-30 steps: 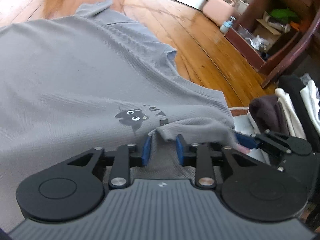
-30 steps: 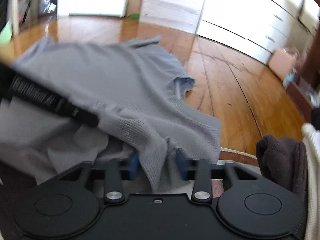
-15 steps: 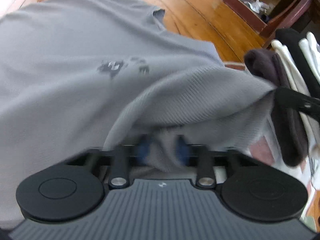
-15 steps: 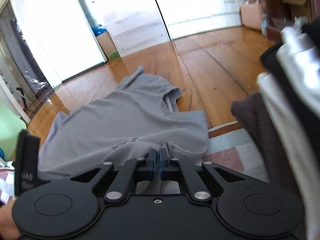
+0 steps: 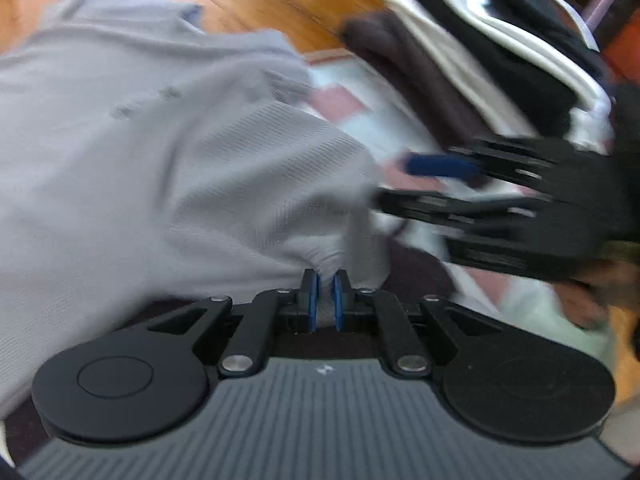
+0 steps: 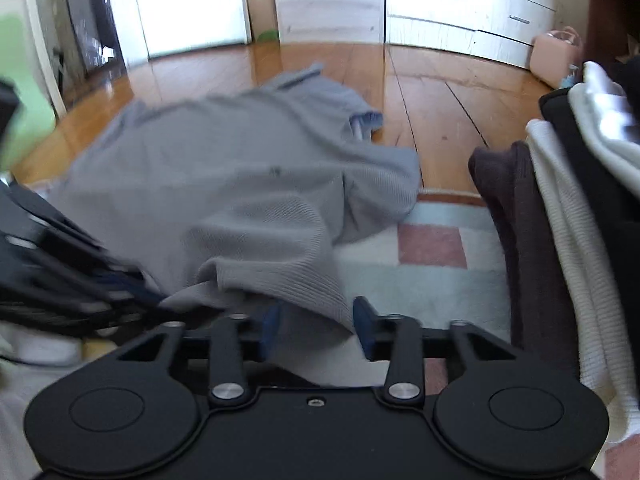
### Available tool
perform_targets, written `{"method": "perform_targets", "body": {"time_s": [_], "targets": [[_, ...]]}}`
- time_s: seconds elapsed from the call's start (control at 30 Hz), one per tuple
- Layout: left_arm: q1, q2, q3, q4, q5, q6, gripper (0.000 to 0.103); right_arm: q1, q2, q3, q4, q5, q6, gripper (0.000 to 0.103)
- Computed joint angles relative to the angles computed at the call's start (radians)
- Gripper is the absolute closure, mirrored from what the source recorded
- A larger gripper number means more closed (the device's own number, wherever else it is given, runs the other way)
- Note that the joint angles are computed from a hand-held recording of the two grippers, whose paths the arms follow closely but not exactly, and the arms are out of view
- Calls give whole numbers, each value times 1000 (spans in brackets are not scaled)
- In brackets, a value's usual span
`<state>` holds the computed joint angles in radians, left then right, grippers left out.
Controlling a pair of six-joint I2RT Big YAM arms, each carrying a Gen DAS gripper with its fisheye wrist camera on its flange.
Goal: Fold clothes
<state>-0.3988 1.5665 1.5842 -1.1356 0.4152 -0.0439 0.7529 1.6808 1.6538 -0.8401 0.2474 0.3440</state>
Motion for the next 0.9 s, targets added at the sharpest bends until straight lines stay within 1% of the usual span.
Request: {"method": "perform_targets", "body": {"time_s": [0.03,0.07,0.1,0.13,0.17,0.2,0.23,0.27,0.3,0.33,0.37,0.4,0.43,0.47,0.5,0.53,0.6,0.67,0.7,0.77,0.8,0.83,0.87,0.9], "targets": [[0,5,4,-22,-10,5,95,2,11,3,-17,7,-17,57],[-5,14,9,-41,-50,11,93,1,24,12,-49,2,-24,57],[-9,23,14,-59,-90,15,93,0,37,22,-81,-3,-31,57],[-20,28,14,-64,-154,32,93,-5,44,22,-85,-4,-22,57],[-33,26,6,-50,-223,61,93,-10,52,22,-89,-5,-12,57],[-42,18,-6,-24,-266,88,91,-16,59,23,-93,-6,-3,57],[-45,10,-19,8,-278,103,90,-18,68,25,-85,16,5,57],[-42,3,-29,39,-265,108,87,-22,77,29,-81,37,7,56],[-38,-3,-36,69,-243,101,79,-26,85,35,-82,46,8,52],[-34,-9,-45,98,-217,89,73,-31,86,30,-65,44,4,45],[-30,-14,-54,131,-192,79,62,-36,86,26,-47,41,0,44],[-28,-18,-63,163,-178,76,55,-40,90,25,-28,31,-16,44],[-30,-16,-63,178,-185,76,55,-46,88,16,3,6,-42,56],[-32,-11,-58,185,-200,77,55,-53,71,-8,48,-57,-52,83],[-34,-8,-54,184,-211,70,55,-60,55,-30,92,-121,-59,99],[-34,-6,-49,179,-219,58,55,-47,28,-38,96,-130,-72,100],[-19,-16,-52,173,-203,34,55,-20,-23,-48,101,-146,-96,100],[-7,-11,-36,138,-186,34,54,4,-61,-48,16,-97,-42,100],[-8,1,-16,94,-192,48,53,16,-79,-46,-29,-74,-13,100],[-25,39,36,-27,-264,79,53,24,-75,-35,-152,-87,46,100],[-30,54,50,-69,-287,77,53,33,-69,-35,-198,-82,56,100],[-25,63,54,-92,-278,66,53,44,-60,-33,-243,-91,68,100],[-17,70,55,-110,-257,54,53,46,-49,-28,-275,-112,85,100],[-11,74,54,-120,-247,41,53,53,-53,-35,-267,-96,106,100]]}}
